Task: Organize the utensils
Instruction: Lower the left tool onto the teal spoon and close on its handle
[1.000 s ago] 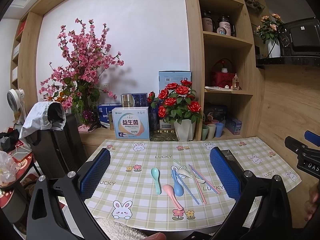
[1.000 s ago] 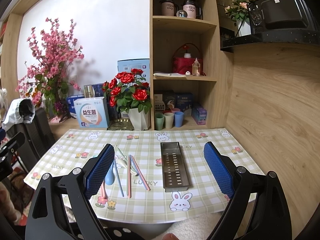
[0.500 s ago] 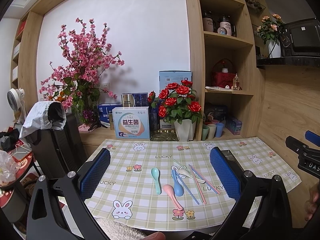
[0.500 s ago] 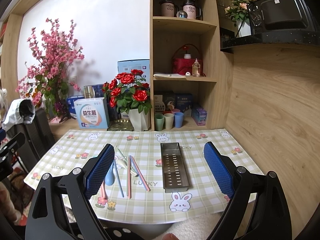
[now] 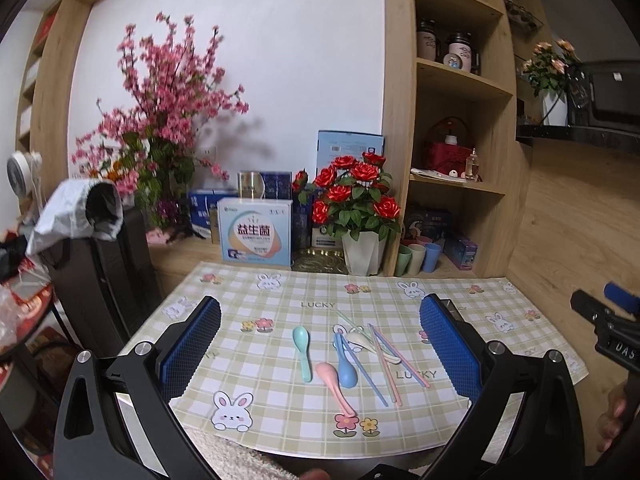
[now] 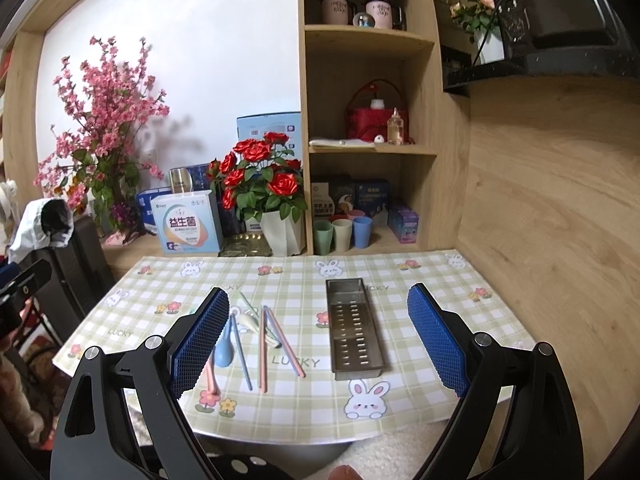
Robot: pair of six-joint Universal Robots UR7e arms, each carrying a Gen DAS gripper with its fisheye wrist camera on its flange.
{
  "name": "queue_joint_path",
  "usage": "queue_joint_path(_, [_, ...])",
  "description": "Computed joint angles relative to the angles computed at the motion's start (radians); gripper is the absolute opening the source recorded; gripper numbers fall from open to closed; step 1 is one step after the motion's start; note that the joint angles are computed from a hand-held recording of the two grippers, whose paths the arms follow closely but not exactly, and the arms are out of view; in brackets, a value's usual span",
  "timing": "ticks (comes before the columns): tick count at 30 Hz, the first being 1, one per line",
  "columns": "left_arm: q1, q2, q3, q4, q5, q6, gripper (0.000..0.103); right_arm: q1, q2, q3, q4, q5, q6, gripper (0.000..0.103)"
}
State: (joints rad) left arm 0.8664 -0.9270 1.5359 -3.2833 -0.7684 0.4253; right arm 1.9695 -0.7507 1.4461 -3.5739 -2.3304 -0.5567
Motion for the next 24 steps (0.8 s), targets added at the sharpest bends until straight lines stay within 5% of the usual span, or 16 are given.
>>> queue_joint_path(7, [0.033,0.061,-0.087,-0.021,0.010,0.108,0.098,-0.062,0.014,-0.056,0.090,0.102,0.049,0.088])
queue_joint_path(13, [0.100,0.110,-0.183,0.068,-0.065,0.066,0.097,-0.113,0.101,-0.216,0.227,0.151,0.072,0.088])
queue_joint_path(16, [0.147,0.126,-0.242,0.182,-0.127,-0.051,0.097,-0.136,0.159,-0.310,0.298,0.174,0.086,0.088])
queue_joint_path(24, [0.199,0.215,-0.368,0.253,-0.077,-0.059,0.097,-0.178,0.315,-0.542,0.462,0.201,0.076,0.088])
